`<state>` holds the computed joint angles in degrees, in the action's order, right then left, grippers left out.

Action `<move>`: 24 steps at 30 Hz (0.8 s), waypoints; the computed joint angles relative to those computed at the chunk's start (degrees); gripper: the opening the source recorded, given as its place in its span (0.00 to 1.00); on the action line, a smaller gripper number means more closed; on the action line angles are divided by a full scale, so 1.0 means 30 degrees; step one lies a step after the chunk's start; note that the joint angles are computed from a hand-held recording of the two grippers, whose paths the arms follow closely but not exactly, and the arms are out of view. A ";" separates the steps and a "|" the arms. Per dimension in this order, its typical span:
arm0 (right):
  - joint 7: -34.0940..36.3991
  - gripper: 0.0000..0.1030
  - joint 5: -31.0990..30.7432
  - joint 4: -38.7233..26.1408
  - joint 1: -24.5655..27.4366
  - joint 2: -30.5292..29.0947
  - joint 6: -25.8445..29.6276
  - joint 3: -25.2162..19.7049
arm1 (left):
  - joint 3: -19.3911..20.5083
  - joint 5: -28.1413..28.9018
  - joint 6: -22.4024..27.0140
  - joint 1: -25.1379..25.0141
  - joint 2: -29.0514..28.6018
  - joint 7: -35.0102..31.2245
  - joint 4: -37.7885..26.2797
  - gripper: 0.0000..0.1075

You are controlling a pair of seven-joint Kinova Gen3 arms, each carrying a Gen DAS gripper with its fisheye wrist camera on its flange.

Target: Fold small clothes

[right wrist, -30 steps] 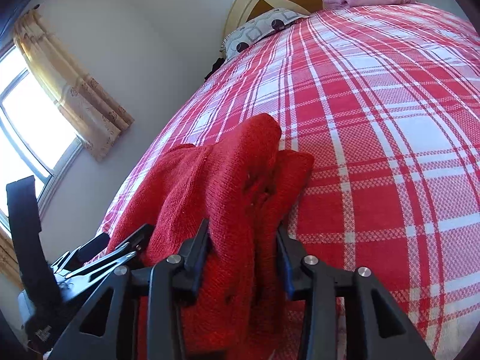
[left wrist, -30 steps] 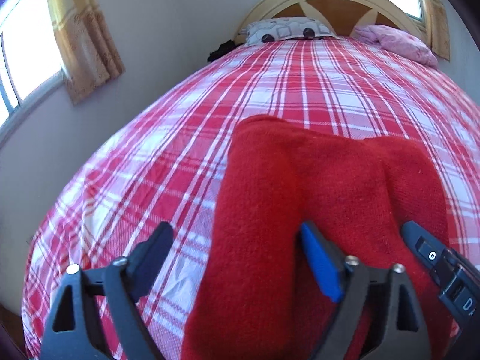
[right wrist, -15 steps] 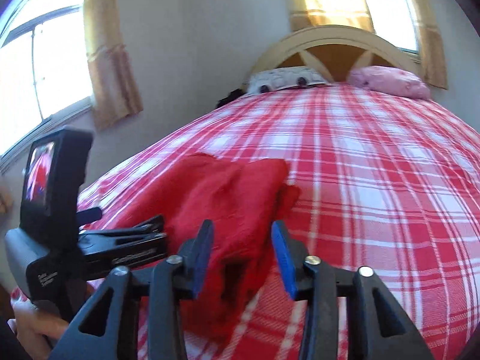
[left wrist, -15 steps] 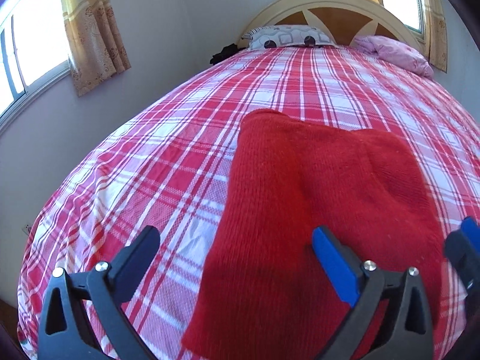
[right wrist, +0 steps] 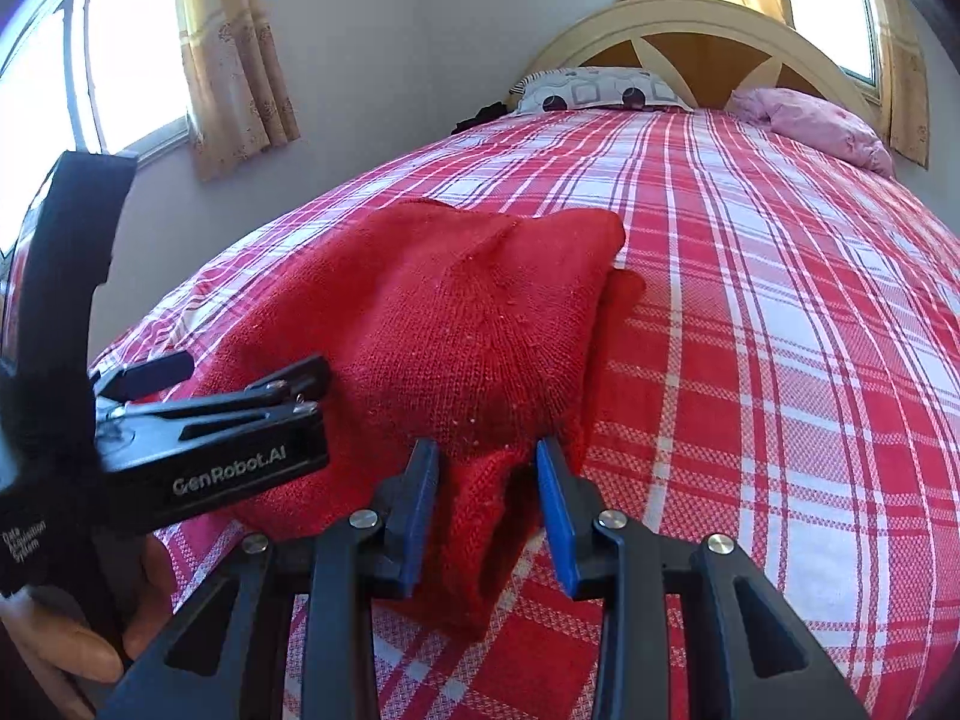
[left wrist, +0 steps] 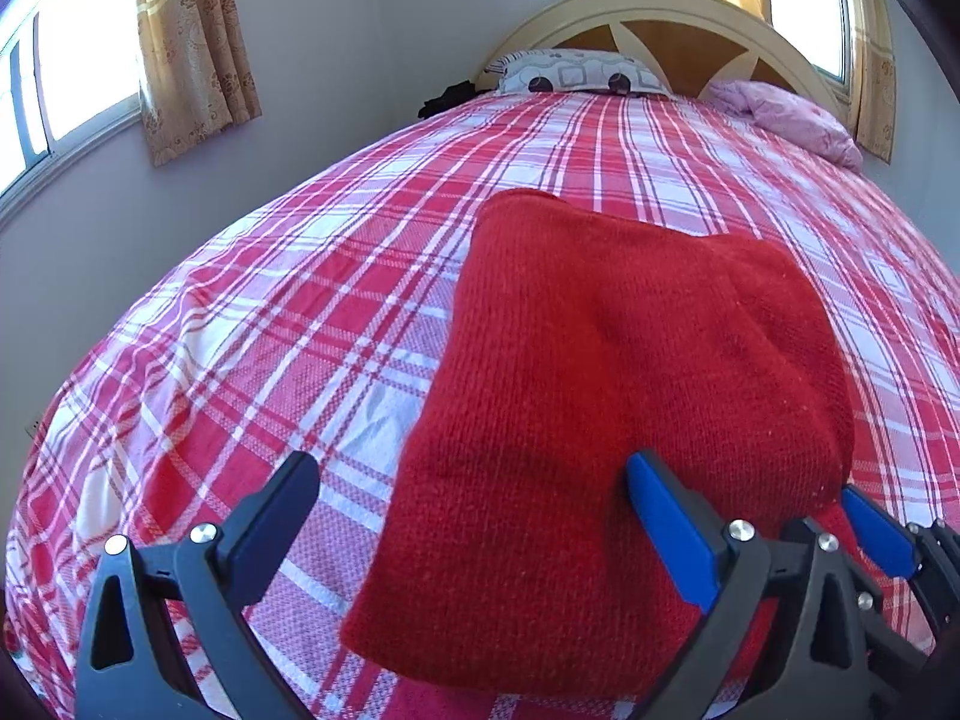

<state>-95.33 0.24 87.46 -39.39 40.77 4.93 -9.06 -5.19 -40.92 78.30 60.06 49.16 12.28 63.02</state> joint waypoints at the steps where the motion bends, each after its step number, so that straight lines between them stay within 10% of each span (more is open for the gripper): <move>1: -0.0141 0.34 -0.0080 -0.0135 -0.0208 0.0048 0.0234 0.0302 | 0.0002 -0.0030 -0.0100 0.0050 -0.0020 0.0075 0.0100 0.96; 11: 0.0300 0.35 -0.0492 -0.0631 0.1334 0.0472 0.1097 -0.1418 | 0.0054 0.0081 0.0086 0.0294 0.0197 0.0114 -0.0073 0.96; 18: -0.0009 0.61 -0.1141 -0.0594 0.1917 0.0443 0.1591 -0.1778 | 0.0253 0.0540 0.0535 0.0418 0.0190 -0.0030 -0.0435 0.96; 24: 0.0049 0.64 -0.1837 0.0952 0.3070 -0.0227 0.1004 -0.2801 | 0.0438 0.1127 0.1454 0.0769 0.0487 -0.0301 -0.1196 0.96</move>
